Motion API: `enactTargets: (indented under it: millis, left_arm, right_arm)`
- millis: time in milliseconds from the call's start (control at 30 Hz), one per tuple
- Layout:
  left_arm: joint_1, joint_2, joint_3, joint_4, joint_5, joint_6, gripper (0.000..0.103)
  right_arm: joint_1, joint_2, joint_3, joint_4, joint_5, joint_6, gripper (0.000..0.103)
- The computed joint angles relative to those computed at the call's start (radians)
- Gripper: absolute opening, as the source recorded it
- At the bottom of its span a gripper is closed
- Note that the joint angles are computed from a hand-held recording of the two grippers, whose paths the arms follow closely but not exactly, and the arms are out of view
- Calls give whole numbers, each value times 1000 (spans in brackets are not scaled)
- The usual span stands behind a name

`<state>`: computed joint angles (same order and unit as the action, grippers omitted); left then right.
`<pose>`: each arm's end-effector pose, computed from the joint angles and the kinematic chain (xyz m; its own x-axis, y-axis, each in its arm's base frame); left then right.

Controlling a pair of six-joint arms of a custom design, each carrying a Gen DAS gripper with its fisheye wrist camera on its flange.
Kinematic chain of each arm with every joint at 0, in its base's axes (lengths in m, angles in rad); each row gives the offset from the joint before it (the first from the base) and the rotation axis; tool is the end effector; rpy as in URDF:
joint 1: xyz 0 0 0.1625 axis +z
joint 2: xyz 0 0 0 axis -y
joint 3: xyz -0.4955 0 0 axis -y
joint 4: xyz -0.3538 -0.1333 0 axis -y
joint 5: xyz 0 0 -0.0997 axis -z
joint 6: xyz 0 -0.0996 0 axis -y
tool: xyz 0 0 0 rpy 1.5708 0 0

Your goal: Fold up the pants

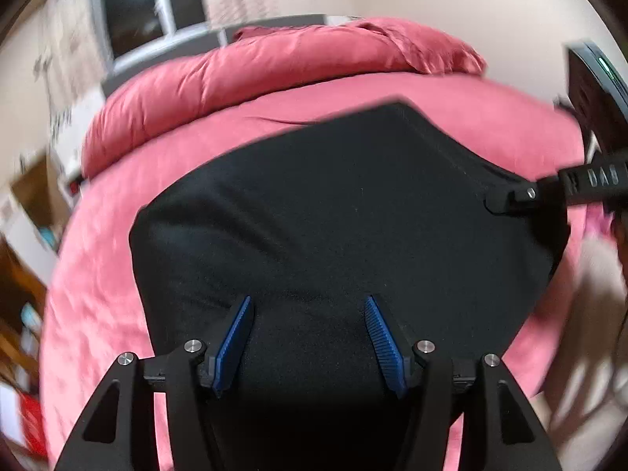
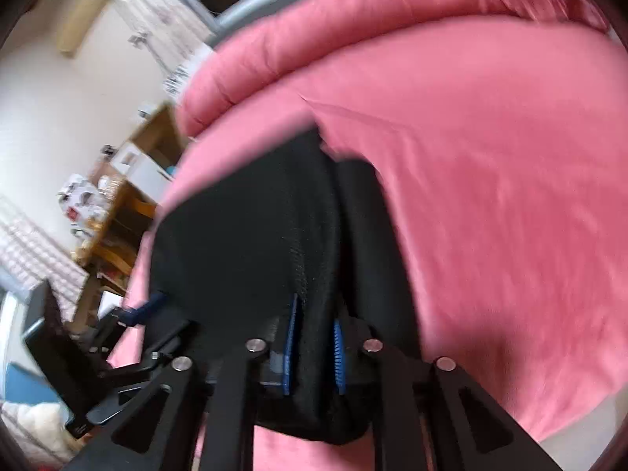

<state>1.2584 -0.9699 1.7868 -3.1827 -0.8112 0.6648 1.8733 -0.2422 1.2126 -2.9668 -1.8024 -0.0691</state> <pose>-0.0057 -0.6746 0.3339 -0.5292 0.2183 -0.8199 0.6883 0.6756 -0.2644 0.3473 -0.7420 -0.0577 -0.9363 -0.2590 0.2371 -0.3368 0.8536 -0.3975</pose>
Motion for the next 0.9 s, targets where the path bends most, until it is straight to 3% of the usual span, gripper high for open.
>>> enactTargets:
  millis: [67, 100, 200, 267, 333, 433, 567, 667, 800, 900]
  left_arm:
    - [-11, -4, 6, 10, 12, 12, 60]
    - [-10, -24, -5, 77, -13, -45, 58]
    - [-3, -69, -52, 241, -92, -183, 59]
    - [-12, -56, -91, 240, -64, -192, 59]
    - [-13, -39, -134, 257, -65, -194, 59]
    - [-8, 18, -256, 346, -33, -222, 59]
    - [23, 87, -386, 491, 15, -281, 59]
    - [47, 120, -441, 541, -10, -294, 65]
    - [58, 140, -470, 569, -8, -319, 70]
    - [60, 141, -465, 548, -13, -311, 70]
  right_arm:
    - [-3, -5, 14, -34, 18, 29, 21]
    - [7, -7, 7, -34, -7, 27, 25]
    - [54, 1, -2, -161, -114, -104, 27]
    - [73, 9, -18, -226, -116, -190, 27]
    - [87, 26, -66, -206, -94, -265, 27]
    - [97, 88, -216, -61, -108, -336, 27]
    - [86, 178, -419, 143, -148, -305, 27]
    - [73, 222, -511, 224, -197, -273, 20]
    - [53, 245, -542, 226, -224, -218, 0]
    - [44, 268, -577, 225, -195, -202, 0]
